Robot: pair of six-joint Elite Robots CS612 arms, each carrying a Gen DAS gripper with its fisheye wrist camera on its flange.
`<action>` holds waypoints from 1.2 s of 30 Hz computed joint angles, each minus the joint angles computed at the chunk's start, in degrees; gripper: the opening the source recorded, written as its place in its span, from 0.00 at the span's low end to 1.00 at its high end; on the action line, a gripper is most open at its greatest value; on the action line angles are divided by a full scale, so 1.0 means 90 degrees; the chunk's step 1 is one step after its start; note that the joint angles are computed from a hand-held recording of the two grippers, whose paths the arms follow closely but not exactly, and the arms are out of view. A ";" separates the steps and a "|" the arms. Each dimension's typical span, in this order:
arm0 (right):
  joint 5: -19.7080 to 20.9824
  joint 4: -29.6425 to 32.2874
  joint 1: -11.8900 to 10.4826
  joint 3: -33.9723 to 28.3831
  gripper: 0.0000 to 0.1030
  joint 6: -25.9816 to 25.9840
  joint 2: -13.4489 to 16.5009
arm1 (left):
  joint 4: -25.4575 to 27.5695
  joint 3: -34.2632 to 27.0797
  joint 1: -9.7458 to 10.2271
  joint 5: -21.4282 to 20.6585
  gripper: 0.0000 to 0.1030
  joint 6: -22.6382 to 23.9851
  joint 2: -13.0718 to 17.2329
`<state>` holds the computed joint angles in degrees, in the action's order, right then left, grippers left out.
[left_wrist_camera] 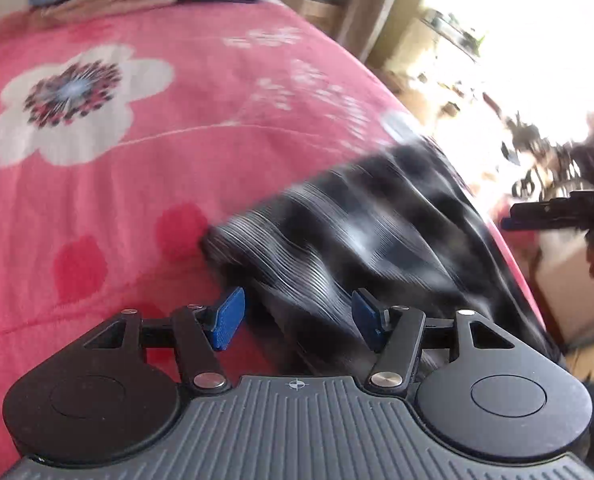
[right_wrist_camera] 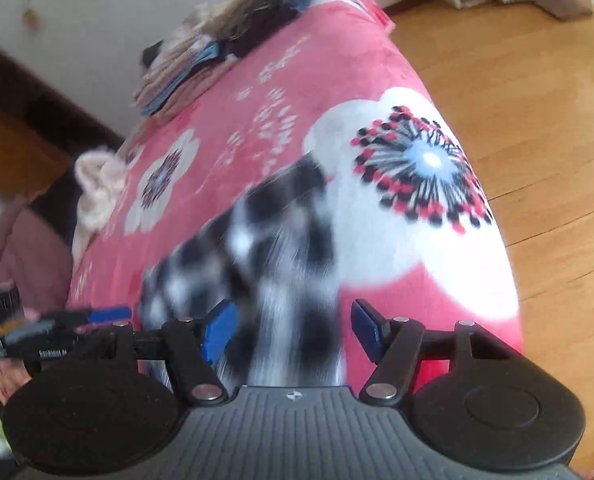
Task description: Fold clothes
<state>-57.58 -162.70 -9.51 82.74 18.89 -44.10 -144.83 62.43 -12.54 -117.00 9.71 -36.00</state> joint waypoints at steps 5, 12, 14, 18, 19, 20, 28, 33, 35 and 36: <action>0.0636 -0.0191 -0.0114 -0.0855 0.65 0.1089 0.0731 | 0.0029 -0.0469 0.0046 -0.0277 0.58 -0.0325 0.0366; 0.0932 0.0129 -0.0076 -0.1776 0.66 0.1162 0.1325 | 0.0459 -0.0932 0.0122 -0.0489 0.58 0.0055 0.0638; 0.0973 0.0096 -0.0072 -0.1895 0.66 0.1178 0.1389 | 0.0493 -0.0972 0.0155 -0.0503 0.58 0.0179 0.0650; 0.1031 0.0279 -0.0070 -0.2050 0.67 0.0880 0.1432 | 0.0219 -0.0902 0.0243 -0.0556 0.59 0.0417 0.0602; 0.1043 0.0346 -0.0067 -0.2111 0.67 0.0798 0.1457 | 0.0202 -0.0966 0.0259 -0.0636 0.60 0.0416 0.0643; 0.1056 0.0410 -0.0064 -0.2173 0.66 0.0722 0.1486 | 0.0269 -0.1099 0.0261 -0.0724 0.60 0.0434 0.0720; 0.1404 0.0522 -0.0056 -0.2712 0.69 0.0813 0.1846 | 0.1410 -0.1961 0.0122 -0.1063 0.60 0.0993 0.1189; 0.1955 0.0974 -0.0150 -0.2473 0.69 0.0564 0.1708 | 0.1990 -0.2147 0.0228 -0.1490 0.60 0.1096 0.1256; 0.2221 0.1162 -0.0176 -0.2342 0.69 0.0382 0.1647 | 0.2250 -0.2266 0.0260 -0.1652 0.60 0.1148 0.1308; 0.2332 0.1222 -0.0183 -0.2319 0.69 0.0352 0.1640 | 0.2350 -0.2323 0.0272 -0.1718 0.60 0.1144 0.1335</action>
